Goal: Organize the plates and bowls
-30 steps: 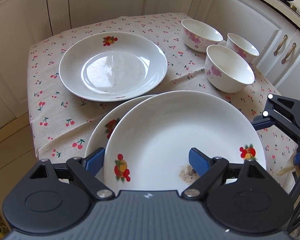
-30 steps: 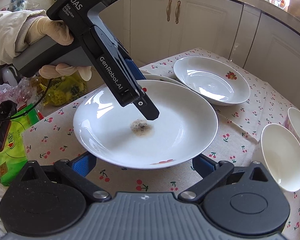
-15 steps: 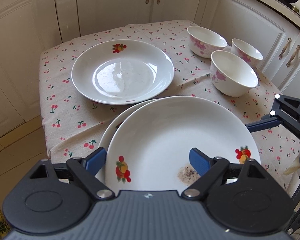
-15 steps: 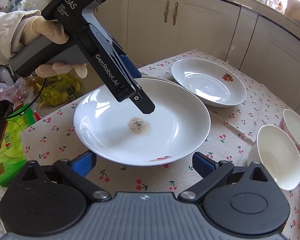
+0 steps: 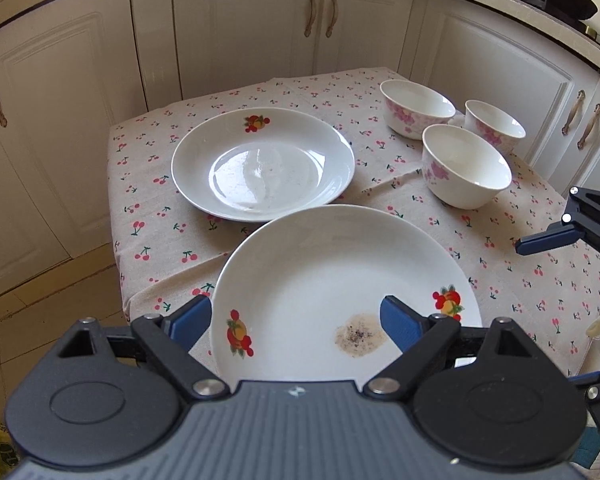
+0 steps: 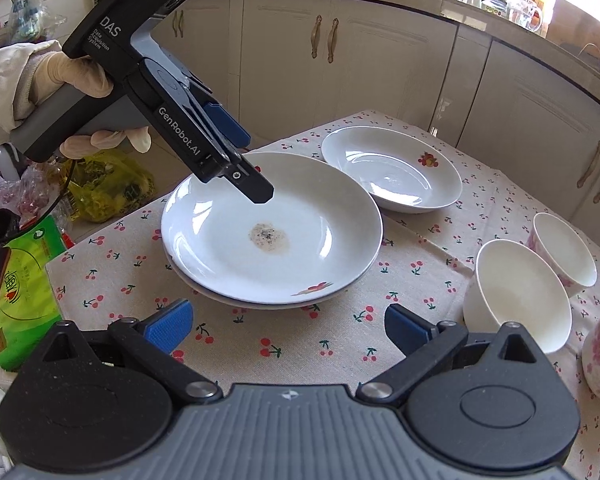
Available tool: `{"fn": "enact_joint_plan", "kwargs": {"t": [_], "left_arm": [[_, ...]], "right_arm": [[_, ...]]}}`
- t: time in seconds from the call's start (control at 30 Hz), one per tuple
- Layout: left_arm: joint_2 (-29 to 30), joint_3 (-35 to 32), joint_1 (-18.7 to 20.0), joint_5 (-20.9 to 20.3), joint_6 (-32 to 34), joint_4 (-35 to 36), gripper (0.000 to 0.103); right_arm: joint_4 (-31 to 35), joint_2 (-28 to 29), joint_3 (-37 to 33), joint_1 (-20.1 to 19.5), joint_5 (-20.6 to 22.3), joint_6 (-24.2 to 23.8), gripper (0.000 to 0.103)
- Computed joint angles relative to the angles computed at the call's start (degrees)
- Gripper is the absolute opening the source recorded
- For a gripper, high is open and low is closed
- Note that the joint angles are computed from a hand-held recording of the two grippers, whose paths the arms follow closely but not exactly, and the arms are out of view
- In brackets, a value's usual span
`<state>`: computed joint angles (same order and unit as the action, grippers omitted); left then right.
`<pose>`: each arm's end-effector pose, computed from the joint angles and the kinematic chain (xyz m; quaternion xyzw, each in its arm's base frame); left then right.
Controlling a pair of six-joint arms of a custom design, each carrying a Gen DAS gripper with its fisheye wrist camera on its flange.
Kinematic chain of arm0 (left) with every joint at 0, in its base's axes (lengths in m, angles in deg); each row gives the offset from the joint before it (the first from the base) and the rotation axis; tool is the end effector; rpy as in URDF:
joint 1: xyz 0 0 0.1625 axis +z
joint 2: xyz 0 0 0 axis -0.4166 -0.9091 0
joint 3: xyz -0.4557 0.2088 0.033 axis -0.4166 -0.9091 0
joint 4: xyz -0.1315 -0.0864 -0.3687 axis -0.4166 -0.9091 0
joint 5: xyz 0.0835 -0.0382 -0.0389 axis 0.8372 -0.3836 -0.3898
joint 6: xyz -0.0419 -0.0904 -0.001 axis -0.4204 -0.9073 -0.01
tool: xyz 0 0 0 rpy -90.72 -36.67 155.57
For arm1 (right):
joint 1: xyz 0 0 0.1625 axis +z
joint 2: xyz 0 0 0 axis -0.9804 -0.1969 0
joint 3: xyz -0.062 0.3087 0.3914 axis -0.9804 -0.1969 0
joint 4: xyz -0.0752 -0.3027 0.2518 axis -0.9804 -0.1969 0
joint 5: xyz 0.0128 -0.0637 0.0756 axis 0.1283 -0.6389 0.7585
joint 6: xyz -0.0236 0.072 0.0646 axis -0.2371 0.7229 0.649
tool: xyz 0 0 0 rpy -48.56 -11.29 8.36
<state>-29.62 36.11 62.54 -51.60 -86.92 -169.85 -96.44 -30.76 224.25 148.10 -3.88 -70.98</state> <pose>-0.3279 -0.5040 -0.0028 0.3157 0.8868 -0.2178 0.2578 -0.0218 -0.4445 0.3215 0.4880 -0.8235 0.1903 0.2179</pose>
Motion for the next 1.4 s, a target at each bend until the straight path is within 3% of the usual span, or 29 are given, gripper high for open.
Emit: {"fn": "enact_joint_plan", "kwargs": {"t": [0.37,0.63,1.0,1.17,1.4], "left_arm": [[1.3,-4.1,0.4,3.2,5.7,-4.2,0.096],[2.7,-9.5,3.1,2.8,8.9,-2.5,0.096],[5.1,-17.0,7.6,1.2,10.4,1.0,0.096],[6.3,-20.1,9.6,0.3,10.4,3.3,0.096],[7.8,-23.6,12.3,-1.4,10.0,6.4,0.096]], "right_arm": [[1.1,2.5,-7.3,1.5,2.8,1.6,0.103],[4.7,7.3,-15.2,4.0,0.9,1.1,0.103],[12.8,14.8,-26.6,7.5,-7.6,-0.4,0.103],[17.1,18.8,-32.1,9.6,-14.6,-0.7,0.103],[28.1,23.4,-39.4,11.6,-23.6,1.1,0.103]]}}
